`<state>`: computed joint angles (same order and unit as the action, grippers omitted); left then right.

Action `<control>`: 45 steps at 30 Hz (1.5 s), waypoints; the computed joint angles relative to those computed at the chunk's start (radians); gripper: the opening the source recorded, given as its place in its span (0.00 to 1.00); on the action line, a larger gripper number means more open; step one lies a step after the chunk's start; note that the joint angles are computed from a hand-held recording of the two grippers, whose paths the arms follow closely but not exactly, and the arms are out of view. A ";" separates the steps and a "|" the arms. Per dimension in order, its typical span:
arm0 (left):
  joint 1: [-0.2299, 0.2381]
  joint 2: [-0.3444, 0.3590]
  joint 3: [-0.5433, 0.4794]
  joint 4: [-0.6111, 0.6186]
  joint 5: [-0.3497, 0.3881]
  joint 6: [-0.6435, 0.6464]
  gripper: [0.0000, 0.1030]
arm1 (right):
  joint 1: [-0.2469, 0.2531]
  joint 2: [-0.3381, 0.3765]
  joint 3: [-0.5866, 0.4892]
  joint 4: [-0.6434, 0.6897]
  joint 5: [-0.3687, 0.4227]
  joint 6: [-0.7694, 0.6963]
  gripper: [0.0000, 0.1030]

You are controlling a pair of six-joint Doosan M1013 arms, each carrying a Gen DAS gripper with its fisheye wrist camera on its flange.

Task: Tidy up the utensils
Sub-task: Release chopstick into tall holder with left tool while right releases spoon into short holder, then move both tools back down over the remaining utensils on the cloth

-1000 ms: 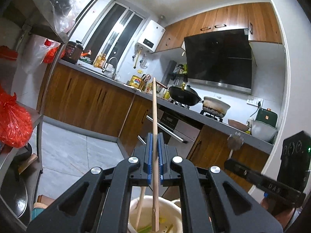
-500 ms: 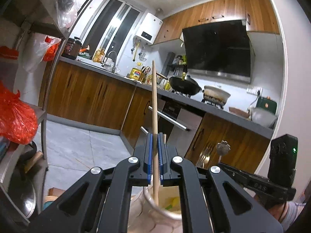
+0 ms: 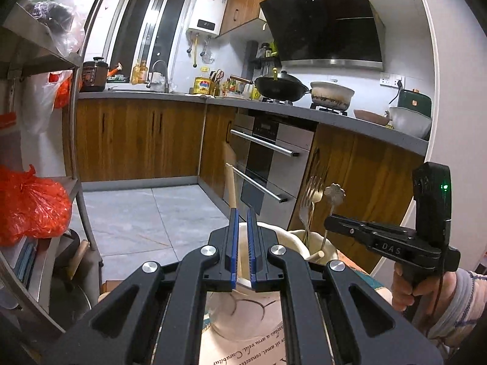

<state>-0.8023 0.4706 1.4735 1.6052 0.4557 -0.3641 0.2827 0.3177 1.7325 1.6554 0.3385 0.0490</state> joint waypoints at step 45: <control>-0.160 -0.095 0.072 -0.024 0.222 0.068 0.94 | -0.006 -0.197 0.210 0.511 -0.048 -0.542 0.95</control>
